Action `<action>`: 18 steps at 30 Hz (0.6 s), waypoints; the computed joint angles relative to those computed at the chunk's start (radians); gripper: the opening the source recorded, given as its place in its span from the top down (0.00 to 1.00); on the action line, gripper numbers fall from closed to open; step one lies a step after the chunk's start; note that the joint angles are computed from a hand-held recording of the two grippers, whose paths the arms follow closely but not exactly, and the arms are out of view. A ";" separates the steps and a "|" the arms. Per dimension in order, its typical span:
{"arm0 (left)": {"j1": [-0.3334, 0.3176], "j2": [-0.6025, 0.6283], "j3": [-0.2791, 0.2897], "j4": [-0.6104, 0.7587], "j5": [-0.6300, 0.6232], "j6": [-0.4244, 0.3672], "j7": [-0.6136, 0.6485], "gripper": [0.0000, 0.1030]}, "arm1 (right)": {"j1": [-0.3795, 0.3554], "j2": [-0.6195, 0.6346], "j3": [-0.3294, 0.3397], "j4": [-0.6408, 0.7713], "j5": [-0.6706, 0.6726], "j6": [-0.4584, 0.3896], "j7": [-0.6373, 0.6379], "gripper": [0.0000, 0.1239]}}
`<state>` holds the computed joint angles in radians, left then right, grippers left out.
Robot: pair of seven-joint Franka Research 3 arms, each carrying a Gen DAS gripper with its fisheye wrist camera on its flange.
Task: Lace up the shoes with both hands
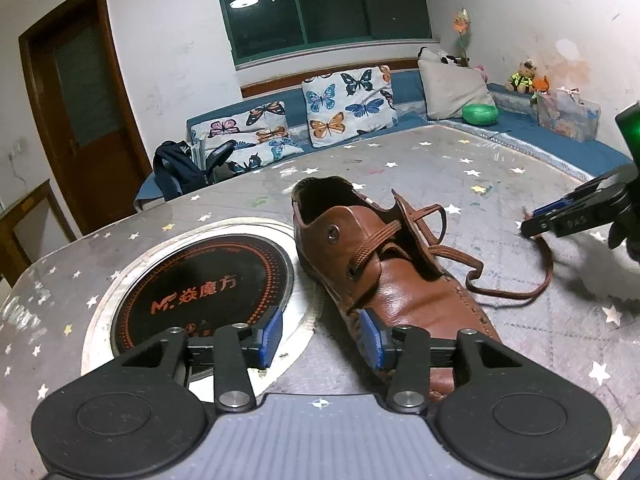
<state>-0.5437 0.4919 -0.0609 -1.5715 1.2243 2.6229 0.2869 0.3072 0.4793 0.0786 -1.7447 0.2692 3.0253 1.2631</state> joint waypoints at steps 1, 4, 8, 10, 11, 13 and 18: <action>-0.001 0.002 -0.001 0.003 -0.002 -0.003 0.001 0.54 | -0.019 0.007 0.028 0.006 0.005 0.003 -0.031 0.91; -0.002 0.004 -0.003 0.005 -0.009 -0.002 0.003 0.54 | -0.069 0.018 0.102 0.018 0.024 -0.003 -0.138 0.98; -0.005 -0.001 -0.004 0.000 -0.014 -0.007 0.007 0.54 | -0.050 0.014 0.094 0.015 0.049 -0.005 -0.174 0.95; -0.003 -0.001 -0.007 0.003 -0.025 -0.006 0.009 0.54 | -0.040 0.014 0.083 0.014 0.070 -0.002 -0.153 0.95; -0.001 -0.001 -0.009 0.004 -0.032 0.000 0.010 0.54 | -0.040 0.013 0.084 0.010 0.073 0.005 -0.158 0.95; 0.002 0.001 -0.015 0.011 -0.057 0.004 0.016 0.45 | -0.041 0.007 0.086 0.002 0.070 0.008 -0.178 0.99; -0.005 0.019 -0.024 0.043 -0.118 -0.002 0.051 0.35 | 0.006 -0.042 0.020 -0.065 0.020 0.125 -0.192 0.99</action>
